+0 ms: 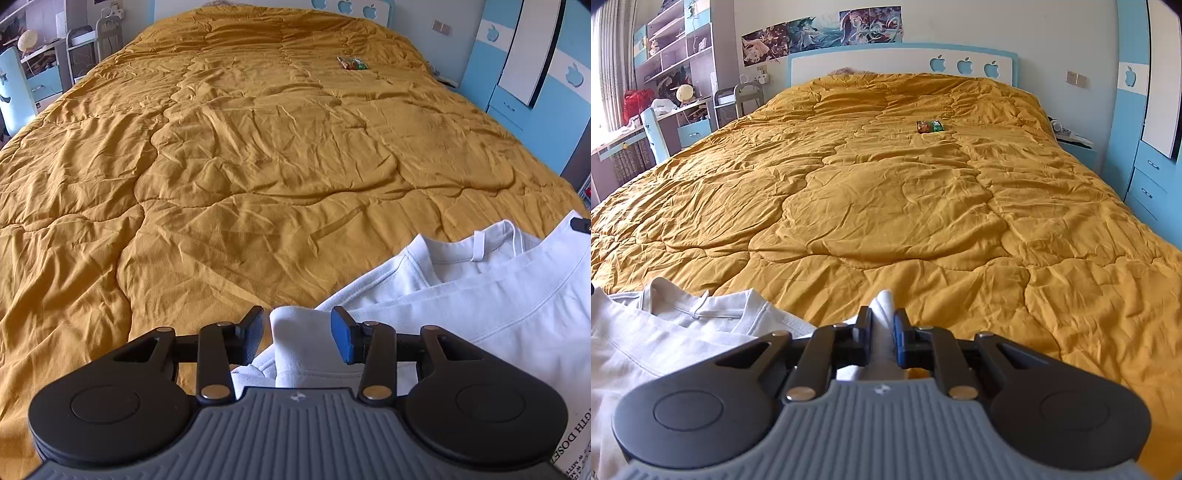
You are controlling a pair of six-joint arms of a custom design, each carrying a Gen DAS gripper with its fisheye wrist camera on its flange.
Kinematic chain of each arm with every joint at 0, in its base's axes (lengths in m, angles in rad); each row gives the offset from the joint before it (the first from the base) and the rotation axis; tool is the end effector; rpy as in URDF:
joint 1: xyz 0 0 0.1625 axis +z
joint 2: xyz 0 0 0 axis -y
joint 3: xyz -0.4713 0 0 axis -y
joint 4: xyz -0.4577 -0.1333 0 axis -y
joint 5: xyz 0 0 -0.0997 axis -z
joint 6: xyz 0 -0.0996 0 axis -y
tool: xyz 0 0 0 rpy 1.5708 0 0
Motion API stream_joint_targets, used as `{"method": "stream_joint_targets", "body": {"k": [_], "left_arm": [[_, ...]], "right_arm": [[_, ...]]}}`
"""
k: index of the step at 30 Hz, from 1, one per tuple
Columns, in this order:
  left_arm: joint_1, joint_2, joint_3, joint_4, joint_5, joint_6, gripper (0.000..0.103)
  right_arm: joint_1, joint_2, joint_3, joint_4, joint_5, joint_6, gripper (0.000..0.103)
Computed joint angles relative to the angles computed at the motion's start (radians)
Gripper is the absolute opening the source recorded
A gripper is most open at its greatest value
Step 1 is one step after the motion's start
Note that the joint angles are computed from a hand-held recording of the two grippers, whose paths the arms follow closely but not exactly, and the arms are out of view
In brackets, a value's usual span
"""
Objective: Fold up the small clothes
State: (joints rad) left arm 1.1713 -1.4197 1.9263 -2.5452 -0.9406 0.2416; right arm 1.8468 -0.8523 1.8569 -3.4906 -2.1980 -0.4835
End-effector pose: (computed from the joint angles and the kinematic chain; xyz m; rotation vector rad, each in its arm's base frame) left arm -0.0551 -0.6241 0.3795 0.5976 2.4104 -0.6517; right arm 0.2574 -0.6343 0.1609 0.4990 -2.2172 1.0239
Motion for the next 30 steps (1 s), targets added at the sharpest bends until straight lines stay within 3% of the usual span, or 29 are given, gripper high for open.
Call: {"method": "stream_joint_targets", "body": {"k": [2,4,7,14,21,30], "left_arm": [[-0.002,0.014,0.005,-0.006,0.046,0.002,0.049],[0.006,0.016,0.001,0.013,0.039,-0.020,0.049],[0.021,-0.003,0.009,-0.007,-0.039,-0.032,0.004],[0.012,-0.023,0.015,-0.041,-0.074,-0.019,0.003],[0.004,-0.023,-0.013,-0.033,-0.082,0.000,0.003],[0.007,-0.001,-0.053,-0.032,-0.044,-0.016,0.003]], "right_arm": [[0.001,0.001,-0.001,0.004,-0.003,0.006,0.007],[0.002,0.003,-0.002,0.001,-0.009,0.003,0.007],[0.002,0.005,-0.004,0.006,-0.016,-0.004,0.007],[0.001,0.008,-0.002,0.001,-0.015,0.017,0.007],[0.008,0.014,0.001,-0.069,0.013,-0.034,0.006],[0.002,0.031,-0.028,-0.129,0.051,-0.037,0.006]]}}
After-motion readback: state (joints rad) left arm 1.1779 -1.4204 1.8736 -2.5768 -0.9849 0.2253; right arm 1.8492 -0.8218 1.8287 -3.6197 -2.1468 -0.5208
